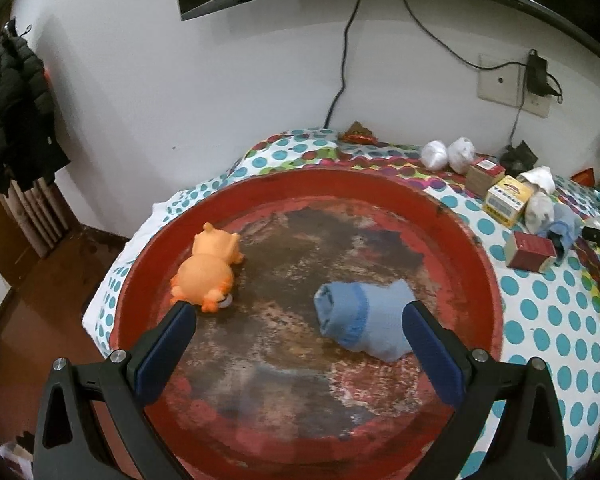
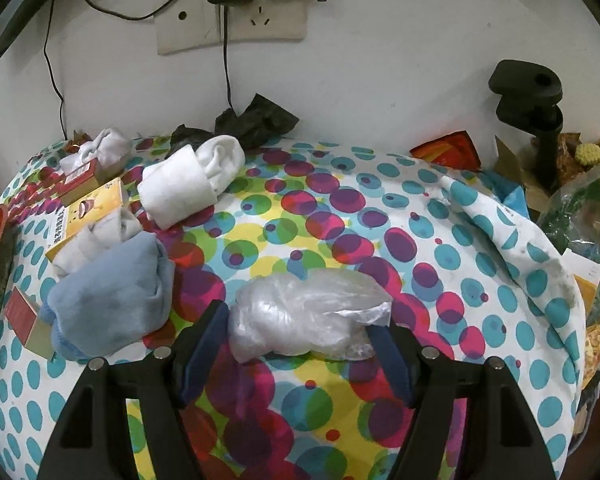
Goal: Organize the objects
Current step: 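Move the right gripper back and grasp the clear plastic bag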
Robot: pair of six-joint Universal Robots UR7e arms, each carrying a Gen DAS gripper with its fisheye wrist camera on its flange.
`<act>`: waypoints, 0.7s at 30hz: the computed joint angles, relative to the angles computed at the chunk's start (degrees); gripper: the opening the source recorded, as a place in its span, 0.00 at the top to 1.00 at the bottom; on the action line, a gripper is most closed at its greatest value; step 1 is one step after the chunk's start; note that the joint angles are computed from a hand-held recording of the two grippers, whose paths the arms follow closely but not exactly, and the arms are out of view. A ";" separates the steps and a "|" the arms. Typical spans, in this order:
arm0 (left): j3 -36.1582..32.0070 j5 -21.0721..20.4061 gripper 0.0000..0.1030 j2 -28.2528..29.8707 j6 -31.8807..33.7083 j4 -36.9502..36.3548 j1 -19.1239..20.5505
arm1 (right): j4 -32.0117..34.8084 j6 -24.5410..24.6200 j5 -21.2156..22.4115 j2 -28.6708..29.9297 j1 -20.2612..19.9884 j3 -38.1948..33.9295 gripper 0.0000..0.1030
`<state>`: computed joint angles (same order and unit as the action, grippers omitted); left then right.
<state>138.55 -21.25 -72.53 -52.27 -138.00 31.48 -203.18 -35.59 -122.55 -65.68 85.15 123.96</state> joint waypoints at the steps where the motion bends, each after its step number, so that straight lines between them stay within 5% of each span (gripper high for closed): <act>1: 0.18 -0.14 0.00 0.35 1.41 -1.54 -0.19 | 1.33 0.45 0.59 -0.40 -0.22 -0.07 0.42; 10: -0.39 -3.06 0.00 4.47 12.17 -12.50 -1.74 | 2.66 -0.22 2.19 -1.35 -0.23 1.22 0.57; 21: -8.52 -9.67 0.00 16.98 41.60 -29.45 -2.85 | 3.50 -1.36 6.52 -9.10 -3.23 9.25 0.57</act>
<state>130.03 -30.92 -55.54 -10.67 -167.45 28.63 -199.68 -36.95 -116.03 -74.78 81.92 133.20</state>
